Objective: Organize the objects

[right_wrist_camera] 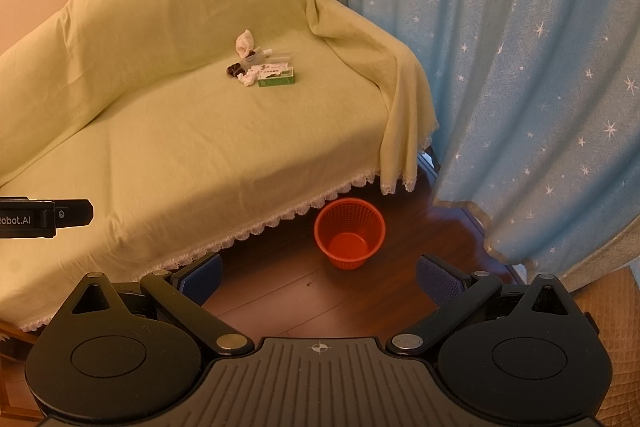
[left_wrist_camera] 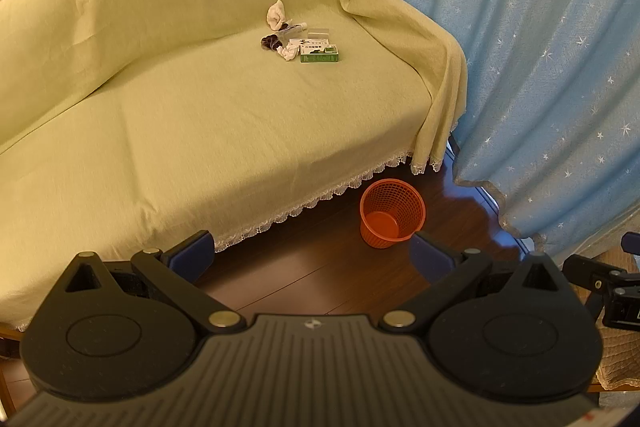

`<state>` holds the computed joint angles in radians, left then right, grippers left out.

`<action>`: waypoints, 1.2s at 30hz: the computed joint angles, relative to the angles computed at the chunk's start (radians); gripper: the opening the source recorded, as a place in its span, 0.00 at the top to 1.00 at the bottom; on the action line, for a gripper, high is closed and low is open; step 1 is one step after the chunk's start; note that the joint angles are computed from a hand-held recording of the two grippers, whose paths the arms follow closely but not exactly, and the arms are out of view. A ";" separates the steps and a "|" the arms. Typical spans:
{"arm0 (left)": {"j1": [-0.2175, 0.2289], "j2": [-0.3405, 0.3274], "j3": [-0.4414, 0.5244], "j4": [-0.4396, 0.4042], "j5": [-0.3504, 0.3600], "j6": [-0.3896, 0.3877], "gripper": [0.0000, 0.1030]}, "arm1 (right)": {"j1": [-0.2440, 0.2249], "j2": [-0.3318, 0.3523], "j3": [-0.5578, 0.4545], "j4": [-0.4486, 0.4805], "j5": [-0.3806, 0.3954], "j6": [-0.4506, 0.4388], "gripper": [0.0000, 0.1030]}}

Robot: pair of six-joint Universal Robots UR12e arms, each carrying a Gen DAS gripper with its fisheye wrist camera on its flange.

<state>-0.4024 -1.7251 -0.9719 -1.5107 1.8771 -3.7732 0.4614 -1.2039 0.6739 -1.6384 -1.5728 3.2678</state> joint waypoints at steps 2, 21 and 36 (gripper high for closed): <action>0.000 -0.001 0.001 -0.001 0.000 0.000 0.01 | 0.000 0.000 -0.001 0.001 0.000 0.000 0.02; 0.001 -0.001 0.003 -0.002 -0.005 -0.004 0.01 | 0.001 0.001 -0.001 0.003 0.000 0.000 0.02; -0.001 0.002 -0.007 0.011 -0.011 -0.008 0.01 | 0.004 0.001 0.002 0.005 -0.003 -0.003 0.02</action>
